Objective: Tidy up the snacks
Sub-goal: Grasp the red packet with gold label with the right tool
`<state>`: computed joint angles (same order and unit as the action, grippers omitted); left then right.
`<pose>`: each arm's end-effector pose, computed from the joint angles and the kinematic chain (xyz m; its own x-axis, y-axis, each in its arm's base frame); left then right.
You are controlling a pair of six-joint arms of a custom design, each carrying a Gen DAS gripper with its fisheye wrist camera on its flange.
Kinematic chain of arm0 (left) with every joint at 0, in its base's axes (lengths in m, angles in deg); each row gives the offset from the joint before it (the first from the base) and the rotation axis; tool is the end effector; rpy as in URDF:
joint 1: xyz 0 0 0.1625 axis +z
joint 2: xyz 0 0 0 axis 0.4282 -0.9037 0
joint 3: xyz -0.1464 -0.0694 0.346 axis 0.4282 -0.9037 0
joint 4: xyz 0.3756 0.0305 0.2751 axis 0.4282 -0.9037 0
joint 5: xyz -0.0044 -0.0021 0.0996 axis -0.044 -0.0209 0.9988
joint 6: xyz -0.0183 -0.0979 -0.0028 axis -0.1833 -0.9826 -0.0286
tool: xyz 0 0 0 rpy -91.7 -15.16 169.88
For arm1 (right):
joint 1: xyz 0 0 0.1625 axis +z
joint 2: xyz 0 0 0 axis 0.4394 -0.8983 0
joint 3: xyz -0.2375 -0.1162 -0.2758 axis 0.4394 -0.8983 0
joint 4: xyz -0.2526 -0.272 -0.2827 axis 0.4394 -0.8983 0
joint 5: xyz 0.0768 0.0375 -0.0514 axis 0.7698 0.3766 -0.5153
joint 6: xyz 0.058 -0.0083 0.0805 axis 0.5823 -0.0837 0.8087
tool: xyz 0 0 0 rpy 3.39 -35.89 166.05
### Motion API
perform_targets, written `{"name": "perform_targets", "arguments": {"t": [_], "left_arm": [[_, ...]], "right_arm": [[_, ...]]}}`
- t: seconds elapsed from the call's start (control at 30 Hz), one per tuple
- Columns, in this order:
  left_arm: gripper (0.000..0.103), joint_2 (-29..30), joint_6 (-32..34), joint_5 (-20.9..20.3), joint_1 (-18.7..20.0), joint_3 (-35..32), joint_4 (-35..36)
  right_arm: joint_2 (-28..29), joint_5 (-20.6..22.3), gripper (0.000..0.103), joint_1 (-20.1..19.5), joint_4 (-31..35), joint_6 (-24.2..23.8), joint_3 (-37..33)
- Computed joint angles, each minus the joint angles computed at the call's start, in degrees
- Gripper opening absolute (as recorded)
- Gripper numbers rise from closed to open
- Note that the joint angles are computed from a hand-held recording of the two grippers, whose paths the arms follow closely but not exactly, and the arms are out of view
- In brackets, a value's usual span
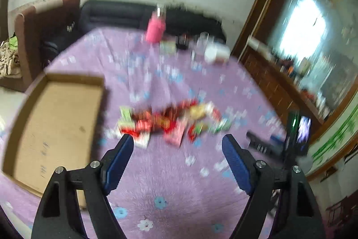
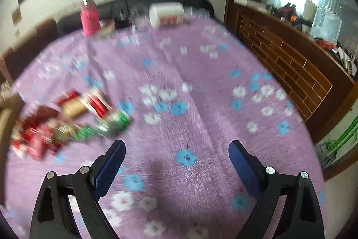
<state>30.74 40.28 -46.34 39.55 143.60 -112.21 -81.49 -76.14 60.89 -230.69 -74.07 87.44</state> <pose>-0.2177 -0.8104 0.0909 -0.7000 0.6584 -0.2766 0.7119 0.6126 -0.3434 0.0126 -0.7062 0.1494 -0.4839 0.7257 0.4890 -0.1396 0.4876 -0.8618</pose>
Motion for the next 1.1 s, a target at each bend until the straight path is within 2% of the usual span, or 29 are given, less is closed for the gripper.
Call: {"name": "perform_targets", "arguments": {"t": [0.07,0.2,0.3,0.4,0.47,0.53,0.57,0.63,0.77,0.8,0.87,0.93,1.0,1.1], "left_arm": [[0.081,-3.10,0.43,-2.57,-0.72,1.09,-3.06],[0.082,-8.78,3.15,-5.19,-3.02,2.35,-8.54],[0.084,-10.61,5.59,-3.74,-5.54,0.17,-11.47],[0.095,-10.87,6.70,-1.34,-7.58,-4.62,-8.80],[0.102,-10.67,7.26,0.65,-8.09,-6.50,-8.00],[0.103,-11.10,7.32,1.05,-7.73,-5.79,-8.32],[0.103,-11.35,7.51,0.57,-7.14,-5.03,-7.52],[0.103,-11.33,6.66,-0.57,-5.89,-3.66,-6.36],[0.101,-8.03,5.02,-3.73,-2.52,-3.94,-2.01],[0.097,-6.17,4.65,-4.07,-1.67,-5.27,-0.34],[0.062,-2.80,3.68,-2.88,-0.53,-8.10,2.74],[0.052,2.19,0.34,-2.51,1.20,-14.62,10.64],[0.051,6.53,-3.37,-2.97,2.70,-20.87,17.09],[0.051,12.62,-7.34,-2.26,4.50,-28.96,23.00]], "right_arm": [[-0.75,-0.15,0.095,2.03,-5.20,-4.53,0.24],[-3.51,1.26,0.095,8.27,-15.69,-16.74,-0.61],[-5.20,2.71,0.095,13.57,-18.99,-24.92,-4.37],[-6.90,5.47,0.095,18.39,-18.09,-27.96,-7.88],[-9.02,7.95,0.095,20.41,-13.69,-24.67,-7.24],[-11.83,10.51,0.095,20.86,-6.51,-17.33,-4.05],[-12.27,11.52,0.095,20.46,-4.83,-15.23,-2.92],[-11.81,12.97,0.095,18.71,0.23,-11.70,-1.58],[-7.30,14.13,0.094,12.91,15.80,-3.87,-3.24],[-6.50,15.69,0.086,11.28,19.58,-1.36,-3.54],[-5.13,20.77,0.071,7.41,27.20,4.92,-3.59],[-2.61,25.22,0.068,4.38,32.31,8.33,-6.27],[0.18,27.30,0.068,2.28,35.12,7.93,-9.40],[4.27,25.88,0.068,1.57,39.24,5.42,-14.85]]}}
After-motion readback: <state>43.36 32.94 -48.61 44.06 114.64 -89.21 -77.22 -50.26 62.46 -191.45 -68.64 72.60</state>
